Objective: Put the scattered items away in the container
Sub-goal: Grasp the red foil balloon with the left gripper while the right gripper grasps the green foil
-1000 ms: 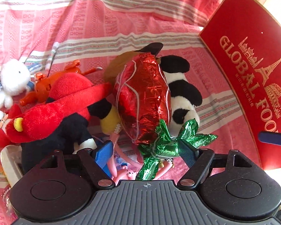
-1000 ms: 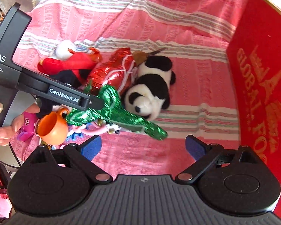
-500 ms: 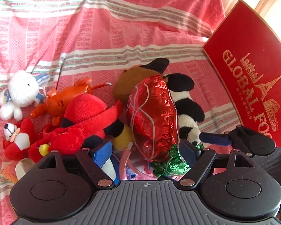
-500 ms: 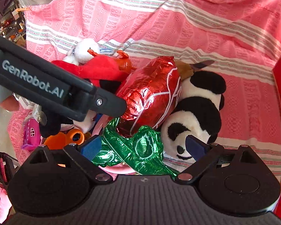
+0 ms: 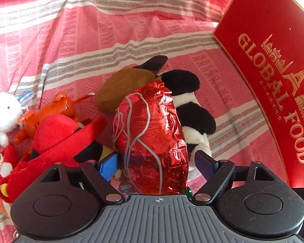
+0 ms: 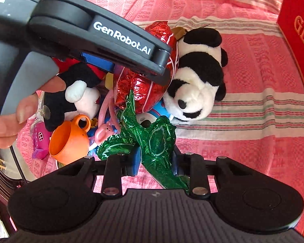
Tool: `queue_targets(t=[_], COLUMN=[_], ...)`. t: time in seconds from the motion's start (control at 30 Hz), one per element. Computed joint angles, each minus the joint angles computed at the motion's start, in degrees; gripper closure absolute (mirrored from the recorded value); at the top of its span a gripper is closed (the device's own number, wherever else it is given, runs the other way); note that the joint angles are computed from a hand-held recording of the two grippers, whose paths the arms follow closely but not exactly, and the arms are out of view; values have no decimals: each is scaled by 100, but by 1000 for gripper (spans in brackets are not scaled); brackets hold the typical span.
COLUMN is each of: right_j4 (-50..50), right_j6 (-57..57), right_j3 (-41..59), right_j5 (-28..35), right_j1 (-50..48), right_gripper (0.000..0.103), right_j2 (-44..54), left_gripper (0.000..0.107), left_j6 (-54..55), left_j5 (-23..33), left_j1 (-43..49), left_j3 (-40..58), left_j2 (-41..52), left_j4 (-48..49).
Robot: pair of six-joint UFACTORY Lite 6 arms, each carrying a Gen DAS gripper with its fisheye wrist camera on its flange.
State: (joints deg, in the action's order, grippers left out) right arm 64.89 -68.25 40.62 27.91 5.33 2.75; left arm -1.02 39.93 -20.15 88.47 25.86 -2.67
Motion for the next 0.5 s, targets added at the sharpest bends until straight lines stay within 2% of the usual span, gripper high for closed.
queue_targets(t=[0.27,0.37,0.43,0.5], right_j4=[-337,-369,-301,-162], right_j6=[181,136,63,-47], right_j3=[17,70,112,120], right_j5=[79,160,288,308], right_j1=[-256,-377,-446,-437], right_gripper=[69,66,60,30], right_j2=[-71,-4,24,-17], left_gripper=[27,31,31,31], left_j6=[-637,-664,-627,-567], left_j5=[-114,-112,-116,-103], left_j1=[-381,-409,-395,-363], left_j3=[-68,-74,-84,-83], left_j2=[78,89,98,113], left_j4=[663,682,667,602])
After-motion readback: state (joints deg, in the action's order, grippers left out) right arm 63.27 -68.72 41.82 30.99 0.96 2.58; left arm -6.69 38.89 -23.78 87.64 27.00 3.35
